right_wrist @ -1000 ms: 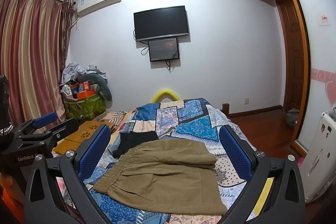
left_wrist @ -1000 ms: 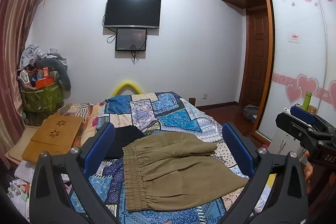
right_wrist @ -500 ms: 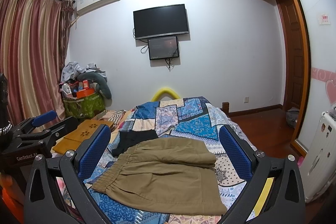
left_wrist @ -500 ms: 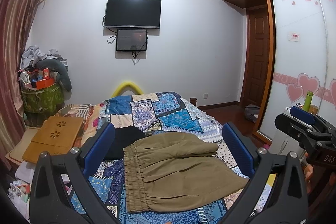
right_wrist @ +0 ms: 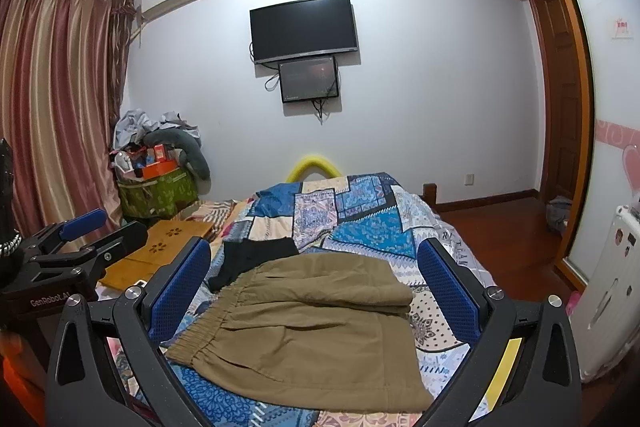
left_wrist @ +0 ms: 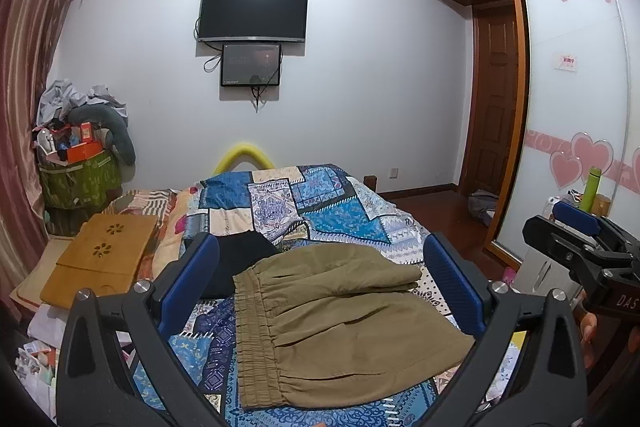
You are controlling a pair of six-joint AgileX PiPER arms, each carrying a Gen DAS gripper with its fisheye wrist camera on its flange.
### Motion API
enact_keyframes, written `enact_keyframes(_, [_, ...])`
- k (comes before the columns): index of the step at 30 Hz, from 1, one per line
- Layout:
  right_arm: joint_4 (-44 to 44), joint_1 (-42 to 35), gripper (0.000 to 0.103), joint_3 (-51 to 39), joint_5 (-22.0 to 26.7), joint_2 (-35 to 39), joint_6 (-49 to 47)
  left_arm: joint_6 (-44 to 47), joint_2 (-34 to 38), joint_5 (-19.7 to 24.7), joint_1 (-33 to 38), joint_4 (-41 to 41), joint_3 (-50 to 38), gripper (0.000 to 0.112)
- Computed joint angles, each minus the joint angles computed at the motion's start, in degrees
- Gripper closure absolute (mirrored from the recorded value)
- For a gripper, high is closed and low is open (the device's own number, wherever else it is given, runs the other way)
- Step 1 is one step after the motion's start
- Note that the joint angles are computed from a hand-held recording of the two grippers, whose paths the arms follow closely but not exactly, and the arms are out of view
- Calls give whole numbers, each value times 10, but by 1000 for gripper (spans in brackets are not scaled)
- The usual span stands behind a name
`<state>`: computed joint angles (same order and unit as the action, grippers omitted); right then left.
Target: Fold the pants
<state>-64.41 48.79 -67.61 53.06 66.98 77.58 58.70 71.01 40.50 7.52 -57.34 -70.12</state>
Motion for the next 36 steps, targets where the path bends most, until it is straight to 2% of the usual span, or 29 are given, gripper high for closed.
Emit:
enact_keyframes(5, [26, -38, 1, 8, -27, 3, -16, -13, 33, -20, -20, 18, -12, 9])
enact_keyframes(9, [65, -96, 1, 17, -69, 11, -44, -52, 84, -33, -41, 63, -43, 9])
enact_keyframes(14, [128, -185, 1, 27, -121, 32, -102, -124, 160, -63, -66, 142, -88, 9])
enact_keyframes(17, [155, -220, 1, 35, -132, 42, -138, -192, 213, -83, -79, 205, -123, 9])
enact_keyframes(21, [218, -281, 1, 45, -158, 62, -206, -280, 298, -74, -84, 291, -195, 9])
enact_keyframes(26, [356, -361, 1, 32, -185, 119, -359, -338, 421, -6, -85, 369, -332, 10])
enact_keyframes(31, [468, -421, 1, 5, -189, 184, -498, -362, 533, 93, -88, 428, -477, 12])
enact_keyframes(32, [489, -431, 1, 2, -192, 192, -519, -363, 560, 124, -85, 429, -514, 12])
enact_keyframes(34, [570, -462, 1, -8, -195, 210, -596, -372, 607, 177, -81, 438, -579, 12])
enact_keyframes(36, [642, -487, 2, -19, -192, 231, -661, -377, 632, 209, -81, 449, -614, 12])
